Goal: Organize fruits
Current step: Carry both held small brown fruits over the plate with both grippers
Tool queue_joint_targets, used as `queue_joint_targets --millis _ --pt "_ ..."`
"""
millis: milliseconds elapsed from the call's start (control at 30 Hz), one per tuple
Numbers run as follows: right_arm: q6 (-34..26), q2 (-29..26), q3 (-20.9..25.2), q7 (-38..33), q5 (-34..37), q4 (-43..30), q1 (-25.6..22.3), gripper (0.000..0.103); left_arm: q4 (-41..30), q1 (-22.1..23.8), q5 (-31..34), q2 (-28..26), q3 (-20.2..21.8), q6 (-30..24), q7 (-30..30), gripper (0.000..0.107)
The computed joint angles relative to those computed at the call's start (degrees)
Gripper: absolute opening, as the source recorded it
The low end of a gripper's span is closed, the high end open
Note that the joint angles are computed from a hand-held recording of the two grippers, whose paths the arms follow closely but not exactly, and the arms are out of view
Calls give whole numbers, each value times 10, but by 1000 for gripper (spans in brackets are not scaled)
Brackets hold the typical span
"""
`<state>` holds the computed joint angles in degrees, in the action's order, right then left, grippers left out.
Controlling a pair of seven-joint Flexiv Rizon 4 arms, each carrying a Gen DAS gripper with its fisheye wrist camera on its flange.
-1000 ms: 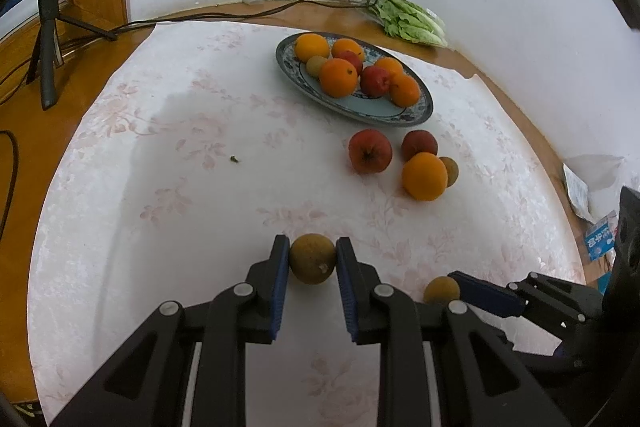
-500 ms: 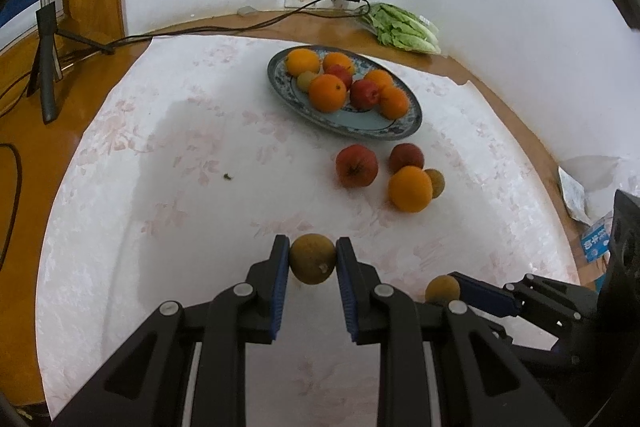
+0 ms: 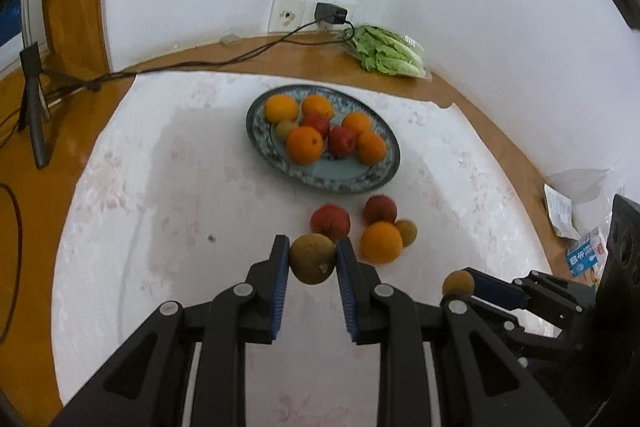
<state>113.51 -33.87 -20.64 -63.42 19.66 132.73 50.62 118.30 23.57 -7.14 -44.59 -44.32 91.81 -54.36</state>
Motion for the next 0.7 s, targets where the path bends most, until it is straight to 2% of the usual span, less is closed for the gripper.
queue_joint_targets --millis 300,433,700 --pt "-11 19 -27 -9 -4 -1 -12 25 -40 -28 -23 2 11 -18 8 24" --pt "-22 18 -53 -9 -7 -10 -10 25 -70 -59 -36 -6 30 -22 10 24" --pt "-37 -16 -64 0 -37 -52 -48 25 -130 -126 -55 -37 80 -24 25 24"
